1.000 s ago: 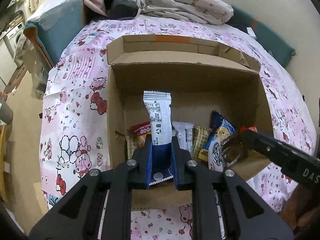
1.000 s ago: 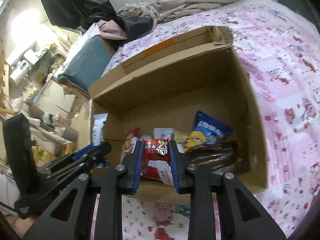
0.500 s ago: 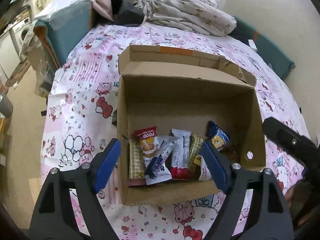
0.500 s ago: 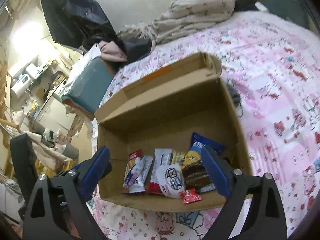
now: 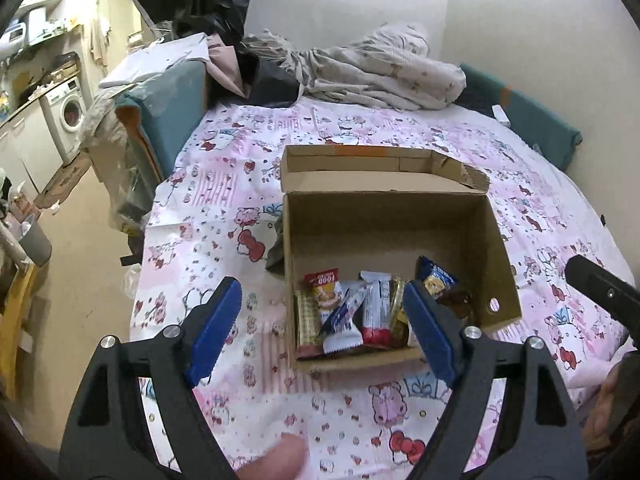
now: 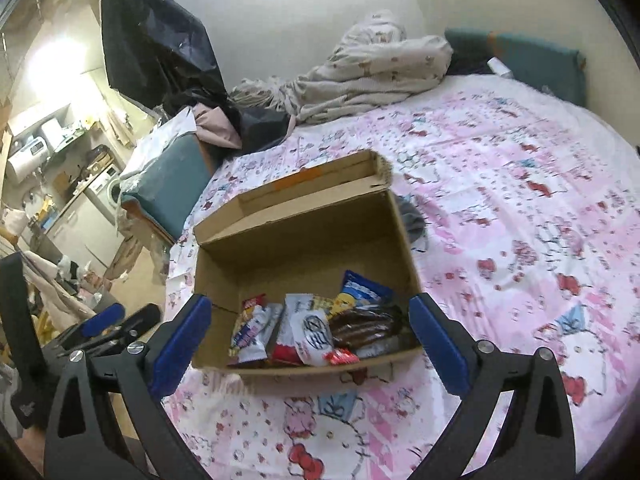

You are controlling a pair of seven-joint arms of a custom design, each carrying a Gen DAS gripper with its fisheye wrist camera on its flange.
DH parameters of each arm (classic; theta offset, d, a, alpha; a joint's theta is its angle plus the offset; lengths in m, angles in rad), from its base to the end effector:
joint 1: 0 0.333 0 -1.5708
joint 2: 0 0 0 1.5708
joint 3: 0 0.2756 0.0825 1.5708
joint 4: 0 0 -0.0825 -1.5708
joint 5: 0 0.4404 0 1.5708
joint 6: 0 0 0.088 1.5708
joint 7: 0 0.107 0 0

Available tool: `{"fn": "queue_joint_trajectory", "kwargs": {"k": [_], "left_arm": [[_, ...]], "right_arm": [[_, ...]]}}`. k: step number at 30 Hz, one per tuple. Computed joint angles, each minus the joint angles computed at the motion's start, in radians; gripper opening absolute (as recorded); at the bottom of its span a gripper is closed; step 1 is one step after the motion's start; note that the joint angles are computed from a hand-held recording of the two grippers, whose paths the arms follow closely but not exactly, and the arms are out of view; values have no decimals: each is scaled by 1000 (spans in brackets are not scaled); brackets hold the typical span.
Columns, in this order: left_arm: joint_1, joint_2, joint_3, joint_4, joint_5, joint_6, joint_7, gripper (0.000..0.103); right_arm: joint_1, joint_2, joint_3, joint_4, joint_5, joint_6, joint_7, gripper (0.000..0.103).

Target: Organize snacks

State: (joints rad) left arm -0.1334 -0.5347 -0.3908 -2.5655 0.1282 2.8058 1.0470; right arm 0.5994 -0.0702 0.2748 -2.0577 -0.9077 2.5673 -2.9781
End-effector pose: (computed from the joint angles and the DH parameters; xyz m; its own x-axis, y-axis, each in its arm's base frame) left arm 0.4344 -0.2570 0.4549 -0.1527 -0.9868 0.0539 -0.7115 0.0719 -0.6990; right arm 0.3926 0.4919 0.4621 -0.0523 -0.9337 -0.3541 -0.6677 0.2963 -0.6829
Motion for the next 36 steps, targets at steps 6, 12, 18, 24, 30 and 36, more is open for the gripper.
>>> {"fn": "queue_joint_trajectory", "kwargs": {"k": [6,12,18,24,30,36], "left_arm": [[-64,-111,37,-91,-66,-37,45,80],[-74,-232,-4,-196,-70,-33,20,91],[-56,-277,-27,-236,-67,-7,-33,97],[-47,-269,-30,-244,-70,38,-45,97],[-36,-257,-50,-230,-54,16,-57,103],[-46,-253,-44,-230,-50,7,-52,103]], "right_arm": [[19,-58,43,-49,-27,-106,15,101],[49,-36,55,-50,-52,-172,28,101],[74,-15,63,-23,-92,-224,16,103],[92,30,49,12,-96,-215,-11,103],[110,55,33,33,-109,-228,-15,103],[119,64,25,43,-117,-236,-23,103]]}}
